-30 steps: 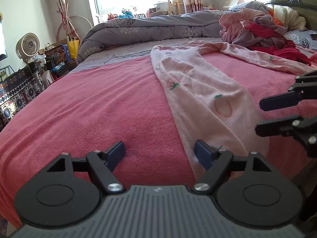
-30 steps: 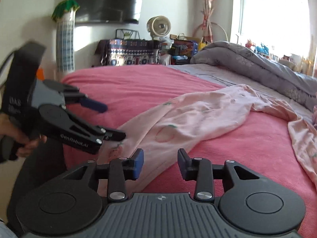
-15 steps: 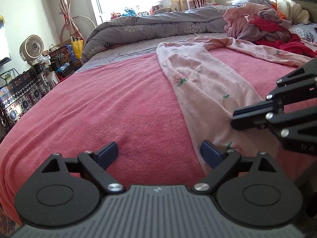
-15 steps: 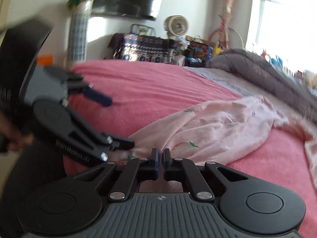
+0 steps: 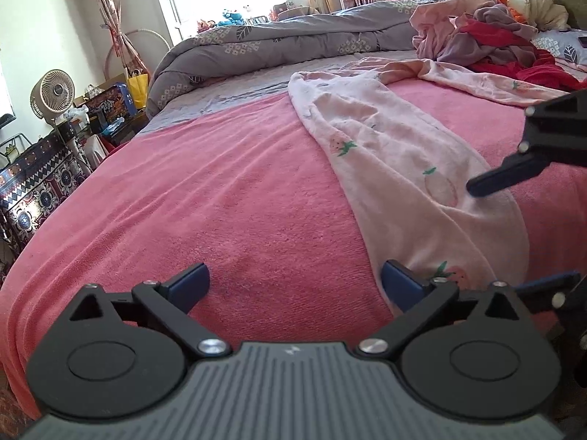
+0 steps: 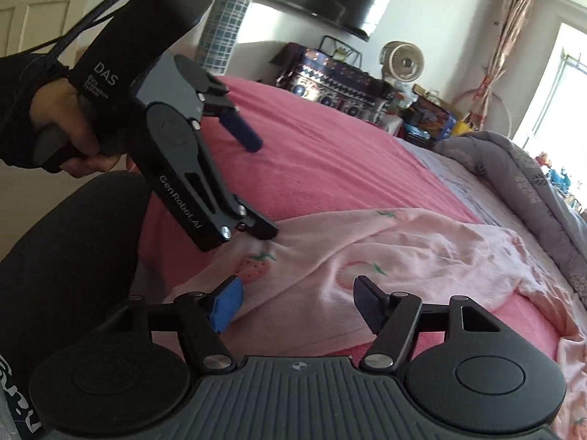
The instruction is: Fold clothes
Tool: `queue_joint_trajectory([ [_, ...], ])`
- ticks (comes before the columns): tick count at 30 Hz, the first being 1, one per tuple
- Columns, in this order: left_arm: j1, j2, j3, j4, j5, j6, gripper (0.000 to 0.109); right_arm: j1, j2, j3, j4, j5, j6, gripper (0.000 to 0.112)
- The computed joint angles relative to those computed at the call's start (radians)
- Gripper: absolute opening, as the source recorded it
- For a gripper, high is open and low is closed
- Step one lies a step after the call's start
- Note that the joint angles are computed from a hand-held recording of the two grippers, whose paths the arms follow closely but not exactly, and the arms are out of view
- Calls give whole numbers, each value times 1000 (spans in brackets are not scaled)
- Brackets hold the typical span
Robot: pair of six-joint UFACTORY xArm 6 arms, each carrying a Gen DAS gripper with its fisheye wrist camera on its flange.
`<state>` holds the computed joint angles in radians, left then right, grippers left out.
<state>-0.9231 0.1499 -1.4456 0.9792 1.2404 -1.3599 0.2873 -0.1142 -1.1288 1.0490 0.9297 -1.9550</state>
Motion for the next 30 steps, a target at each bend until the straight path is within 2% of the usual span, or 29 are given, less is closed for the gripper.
queue_joint_trajectory([
  [2,2,3,-4,-5,2,14,103,33,-18,32,-20,-61,32,42],
  [3,3,1,-2,-5,2,17,103,43,-35,45,-32,-80,26,34],
  [4,5,-1,0,-6,-2,19,103,41,-42,40,-46,-75,50,18],
  [6,8,-2,0,-5,-6,24,103,36,-54,26,-70,-65,95,8],
  [7,8,0,-1,-4,-6,24,103,39,-57,28,-57,-92,81,6],
  [10,5,6,-4,5,0,23,103,106,-80,92,58,-339,-105,2],
  [12,5,2,4,11,-4,15,103,129,-54,82,35,-436,-76,2],
  [13,6,-2,10,12,-9,11,103,119,-36,64,10,-447,-58,2],
  [14,7,-6,16,13,-14,7,103,96,-18,37,-25,-416,-30,2],
  [15,7,-9,21,15,-18,2,103,65,-4,3,-78,-342,38,2],
  [17,11,-16,28,12,-28,-2,103,-4,18,-66,-104,-133,171,3],
  [18,13,-19,32,9,-33,-2,103,-21,13,-69,-87,-71,179,4],
  [19,16,-23,35,5,-38,-2,103,-20,-3,-51,-68,-50,144,6],
  [22,14,-21,23,-4,-21,23,103,39,-60,59,14,-132,28,10],
  [23,11,-18,16,-7,-9,34,103,51,-60,68,-12,-101,52,8],
  [25,0,-13,0,-8,29,54,103,37,-62,57,-70,60,33,6],
  [27,-9,4,-48,2,112,50,102,6,-42,7,-113,210,70,5],
  [28,-10,3,-58,23,130,31,97,0,-39,-4,-118,242,87,8],
  [29,-2,-12,-51,49,113,-2,96,-14,-31,-16,-86,232,98,9],
  [30,8,-25,-44,71,86,-28,97,-26,-22,-27,-42,180,119,18],
])
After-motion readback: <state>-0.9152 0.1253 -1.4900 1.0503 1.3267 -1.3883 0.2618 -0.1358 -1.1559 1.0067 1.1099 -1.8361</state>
